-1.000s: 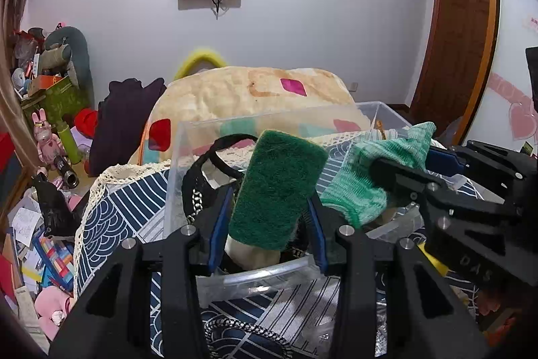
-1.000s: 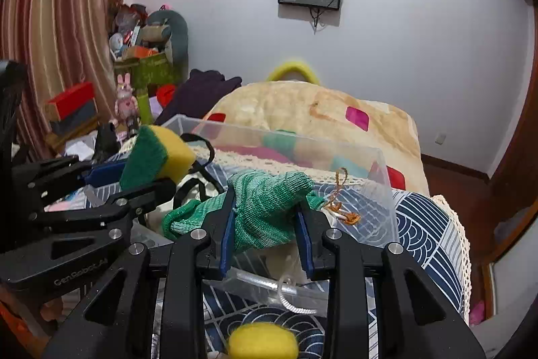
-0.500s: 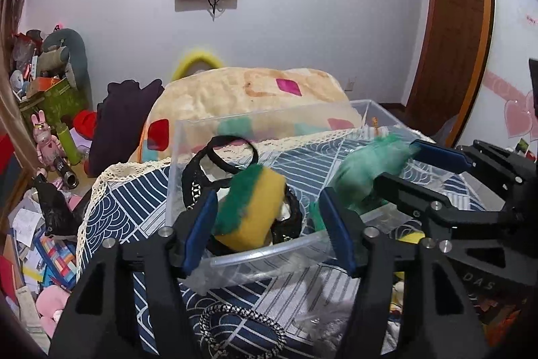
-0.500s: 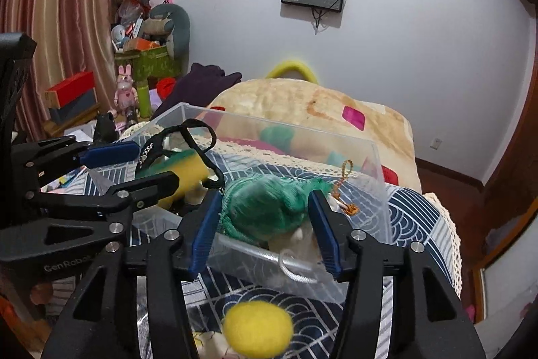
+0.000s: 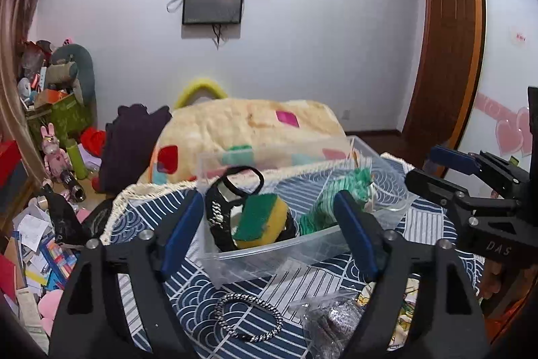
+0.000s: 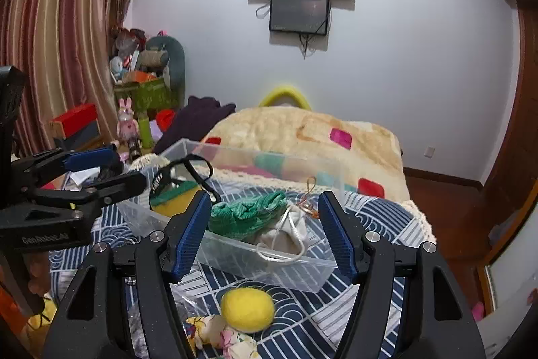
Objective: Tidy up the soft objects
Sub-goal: 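Move the left tool to the braided bracelet while the right tool moves to the yellow felt ball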
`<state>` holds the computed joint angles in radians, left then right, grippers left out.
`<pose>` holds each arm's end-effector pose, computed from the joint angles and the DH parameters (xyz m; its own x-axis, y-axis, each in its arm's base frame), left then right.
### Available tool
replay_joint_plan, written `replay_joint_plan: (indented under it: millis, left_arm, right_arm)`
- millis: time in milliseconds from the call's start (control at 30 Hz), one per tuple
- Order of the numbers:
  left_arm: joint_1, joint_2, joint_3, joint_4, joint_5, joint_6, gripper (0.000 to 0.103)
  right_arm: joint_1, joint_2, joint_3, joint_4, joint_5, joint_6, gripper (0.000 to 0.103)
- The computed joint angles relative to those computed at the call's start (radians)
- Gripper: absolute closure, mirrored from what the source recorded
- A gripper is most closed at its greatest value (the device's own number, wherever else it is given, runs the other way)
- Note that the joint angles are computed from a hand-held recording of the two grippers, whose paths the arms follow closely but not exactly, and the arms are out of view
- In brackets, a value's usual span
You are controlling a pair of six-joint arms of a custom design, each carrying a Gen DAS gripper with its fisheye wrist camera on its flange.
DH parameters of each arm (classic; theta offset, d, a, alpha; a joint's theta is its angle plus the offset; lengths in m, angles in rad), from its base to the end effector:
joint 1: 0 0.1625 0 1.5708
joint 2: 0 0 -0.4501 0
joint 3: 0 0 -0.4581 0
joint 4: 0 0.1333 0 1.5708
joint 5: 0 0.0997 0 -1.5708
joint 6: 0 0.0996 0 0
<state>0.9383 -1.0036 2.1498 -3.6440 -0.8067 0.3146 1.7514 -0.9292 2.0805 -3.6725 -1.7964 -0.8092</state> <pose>-0.1608 -0.5615 0.1613 -0.7550 0.1313 -0.6424 0.6188 0.4664 -0.6321 0.2157 -0.5633 0.1294 -0.6086 -0.4112 0.6786 -0.7896 0.3975 -0.4674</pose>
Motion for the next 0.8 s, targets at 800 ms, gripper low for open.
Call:
replay_joint_plan:
  millis: [800]
  left_arm:
    - [0.117, -0.010, 0.086, 0.222, 0.017, -0.188, 0.007]
  right_arm:
    - [-0.062, 0.007, 0.075, 0.016, -0.054, 0.012, 0.028]
